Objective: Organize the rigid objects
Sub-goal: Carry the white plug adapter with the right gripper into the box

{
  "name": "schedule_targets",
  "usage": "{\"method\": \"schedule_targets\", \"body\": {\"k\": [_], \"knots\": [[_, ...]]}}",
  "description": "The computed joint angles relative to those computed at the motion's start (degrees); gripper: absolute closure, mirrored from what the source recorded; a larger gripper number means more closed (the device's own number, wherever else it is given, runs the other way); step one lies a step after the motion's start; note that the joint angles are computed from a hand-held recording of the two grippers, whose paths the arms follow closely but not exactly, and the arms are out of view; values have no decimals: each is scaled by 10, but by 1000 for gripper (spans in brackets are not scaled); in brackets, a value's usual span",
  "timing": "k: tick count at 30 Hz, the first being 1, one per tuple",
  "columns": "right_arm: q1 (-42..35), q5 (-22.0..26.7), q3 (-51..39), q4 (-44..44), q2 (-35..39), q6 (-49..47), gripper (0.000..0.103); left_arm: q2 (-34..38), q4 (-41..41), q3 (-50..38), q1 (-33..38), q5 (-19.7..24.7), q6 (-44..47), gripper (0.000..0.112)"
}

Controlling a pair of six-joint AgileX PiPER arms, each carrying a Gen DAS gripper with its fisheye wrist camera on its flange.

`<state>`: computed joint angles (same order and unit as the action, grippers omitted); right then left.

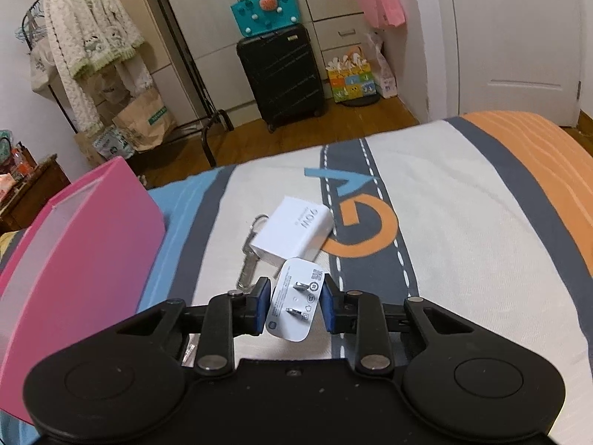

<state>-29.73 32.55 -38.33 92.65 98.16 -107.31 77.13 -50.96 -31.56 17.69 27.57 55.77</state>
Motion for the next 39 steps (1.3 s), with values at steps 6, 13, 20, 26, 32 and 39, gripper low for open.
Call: {"method": "schedule_targets", "body": {"k": [6, 13, 20, 26, 32, 39], "knots": [[3, 51, -1, -57, -63, 63, 74, -4, 9, -1, 3, 3, -10, 107], [84, 128, -62, -164, -130, 230, 74, -9, 19, 0, 2, 2, -22, 108], [346, 169, -364, -503, -2, 620, 74, -21, 5, 1, 12, 13, 8, 109], [440, 294, -634, -619, 178, 801, 74, -7, -18, -4, 21, 20, 31, 109], [461, 275, -722, -593, 301, 814, 74, -4, -44, -1, 40, 36, 70, 108], [474, 216, -753, -578, 387, 841, 74, 20, -58, -18, 63, 72, 98, 107]]}}
